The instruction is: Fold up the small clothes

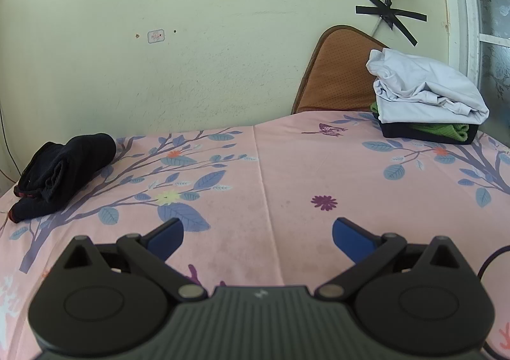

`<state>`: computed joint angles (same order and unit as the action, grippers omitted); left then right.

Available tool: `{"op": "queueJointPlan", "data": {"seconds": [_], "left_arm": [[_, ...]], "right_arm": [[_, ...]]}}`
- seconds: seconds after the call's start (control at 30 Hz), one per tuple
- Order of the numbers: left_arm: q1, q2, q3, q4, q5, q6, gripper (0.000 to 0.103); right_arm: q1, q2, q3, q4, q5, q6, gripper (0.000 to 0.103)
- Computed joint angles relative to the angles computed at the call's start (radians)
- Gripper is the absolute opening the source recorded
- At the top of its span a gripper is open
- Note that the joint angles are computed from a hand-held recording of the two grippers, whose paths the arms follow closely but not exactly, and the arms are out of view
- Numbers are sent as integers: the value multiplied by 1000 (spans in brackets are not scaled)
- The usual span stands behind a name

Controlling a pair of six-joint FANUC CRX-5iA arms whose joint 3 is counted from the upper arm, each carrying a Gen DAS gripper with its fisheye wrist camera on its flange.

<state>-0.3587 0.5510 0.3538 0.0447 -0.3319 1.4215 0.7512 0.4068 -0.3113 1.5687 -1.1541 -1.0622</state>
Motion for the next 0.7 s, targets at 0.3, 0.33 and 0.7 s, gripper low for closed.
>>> {"op": "queueJointPlan", "data": {"seconds": [0.3,0.33,0.7], "left_arm": [[0,0,2,-4,-2,5,103],[0,1,3,-4,-3,5,103],[-1,2,5,-3,-7,6,103]], "right_arm": [[-1,2,6,-3,7,6,103],[-2,1,5,-3,9,6,103],[-3,0,4,-3,13,6,103]]}}
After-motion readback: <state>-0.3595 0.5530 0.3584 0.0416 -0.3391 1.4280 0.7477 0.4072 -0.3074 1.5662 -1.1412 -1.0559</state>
